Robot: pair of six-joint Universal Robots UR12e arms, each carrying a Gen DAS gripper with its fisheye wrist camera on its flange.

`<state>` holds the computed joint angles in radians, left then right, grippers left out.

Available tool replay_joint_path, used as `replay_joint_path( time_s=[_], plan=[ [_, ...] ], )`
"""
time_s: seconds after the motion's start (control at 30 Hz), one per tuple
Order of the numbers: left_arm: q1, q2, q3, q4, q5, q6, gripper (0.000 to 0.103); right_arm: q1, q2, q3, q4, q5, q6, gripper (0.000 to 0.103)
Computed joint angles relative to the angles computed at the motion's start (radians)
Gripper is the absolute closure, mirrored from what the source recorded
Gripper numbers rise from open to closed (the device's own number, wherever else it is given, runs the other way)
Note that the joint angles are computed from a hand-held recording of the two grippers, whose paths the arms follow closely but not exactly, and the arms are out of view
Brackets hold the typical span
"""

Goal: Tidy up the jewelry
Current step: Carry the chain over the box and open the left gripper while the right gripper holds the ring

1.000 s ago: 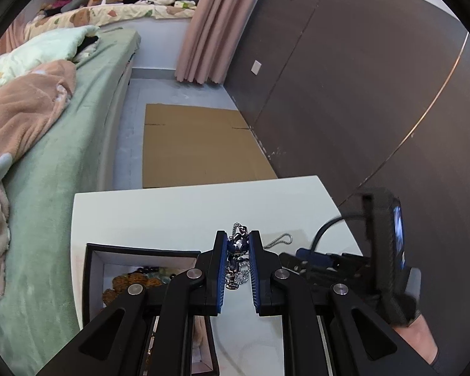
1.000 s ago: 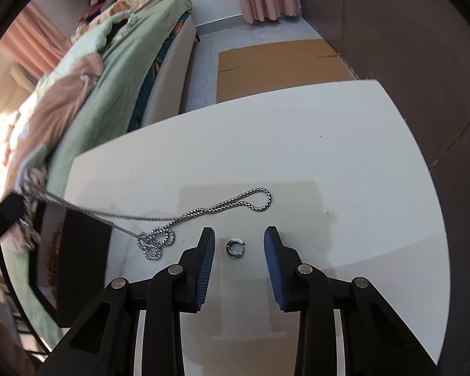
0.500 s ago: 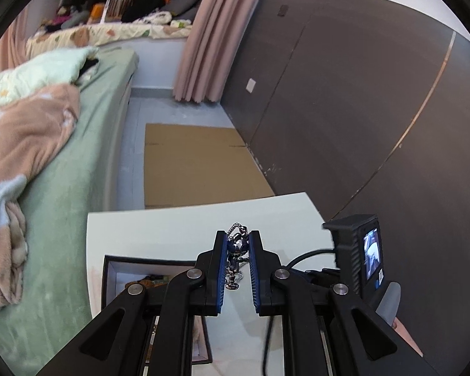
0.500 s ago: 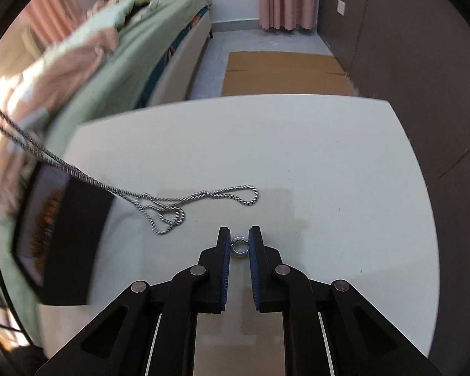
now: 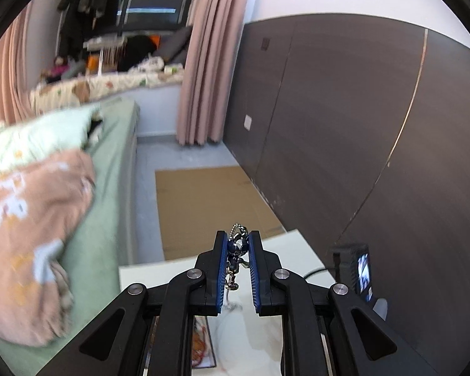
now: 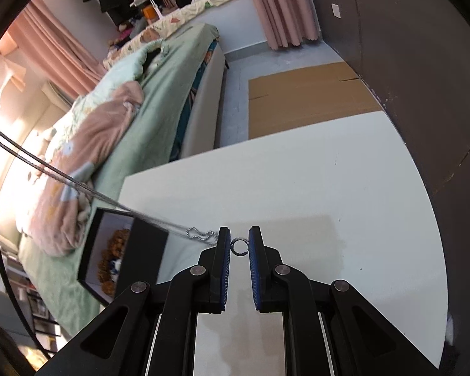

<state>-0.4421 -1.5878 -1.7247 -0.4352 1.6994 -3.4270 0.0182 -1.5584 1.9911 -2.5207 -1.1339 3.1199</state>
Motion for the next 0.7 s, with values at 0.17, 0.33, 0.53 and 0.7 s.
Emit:
replay_joint_path(
  time_s=[0.17,0.33,0.53,0.7],
  plan=[
    [-0.022,0.014,0.039,0.004,0.081,0.049,0.089,-0.002,0.009,-0.009,-0.003,0.014,0.017,0.09],
    [-0.036,0.034,0.063,0.017,0.158,0.084,0.09,-0.002,0.005,-0.007,-0.02,0.027,0.018,0.09],
    [-0.041,0.046,0.085,0.026,0.22,0.114,0.089,0.0,0.01,-0.01,-0.019,0.03,0.013,0.09],
    [-0.042,0.044,0.097,0.023,0.244,0.132,0.089,0.003,0.012,-0.013,-0.014,0.03,0.008,0.09]
  ],
)
